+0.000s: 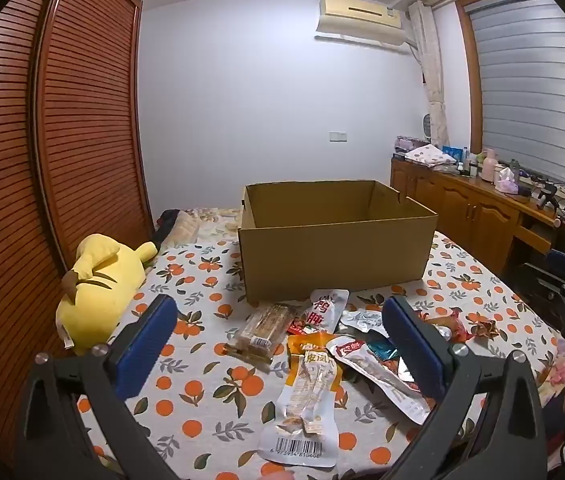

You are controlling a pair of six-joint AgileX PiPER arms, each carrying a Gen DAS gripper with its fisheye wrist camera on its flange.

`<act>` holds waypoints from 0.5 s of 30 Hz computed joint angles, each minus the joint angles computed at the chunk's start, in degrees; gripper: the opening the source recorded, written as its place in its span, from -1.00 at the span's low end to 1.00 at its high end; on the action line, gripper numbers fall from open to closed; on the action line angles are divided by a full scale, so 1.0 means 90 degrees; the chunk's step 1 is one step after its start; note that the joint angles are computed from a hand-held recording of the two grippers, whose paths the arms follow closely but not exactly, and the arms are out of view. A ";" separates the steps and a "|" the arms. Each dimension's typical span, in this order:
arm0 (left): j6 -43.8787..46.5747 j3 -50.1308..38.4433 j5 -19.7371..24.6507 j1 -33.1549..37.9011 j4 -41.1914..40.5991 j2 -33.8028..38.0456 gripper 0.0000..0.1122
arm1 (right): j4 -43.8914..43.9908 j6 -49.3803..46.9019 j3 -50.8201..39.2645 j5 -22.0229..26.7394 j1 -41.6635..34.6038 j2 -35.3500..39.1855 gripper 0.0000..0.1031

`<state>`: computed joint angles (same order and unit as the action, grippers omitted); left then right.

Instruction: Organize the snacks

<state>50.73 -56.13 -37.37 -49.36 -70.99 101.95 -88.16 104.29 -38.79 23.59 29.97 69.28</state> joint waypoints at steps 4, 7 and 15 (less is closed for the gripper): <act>0.0030 0.0010 -0.0004 -0.0010 -0.0026 -0.0006 0.84 | 0.0046 0.0006 -0.0001 -0.0013 0.0012 -0.0007 1.00; 0.0060 0.0045 -0.0087 -0.0067 -0.0056 -0.0023 0.84 | 0.0015 0.0037 0.0009 0.0017 0.0036 -0.0010 1.00; 0.0251 0.0009 -0.0086 -0.0082 -0.0242 0.0008 0.84 | -0.0017 0.0059 0.0032 0.0051 0.0071 -0.0017 1.00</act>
<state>52.99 -56.06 -38.15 -50.10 -73.16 102.02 -88.32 104.82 -38.50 24.05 30.61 69.12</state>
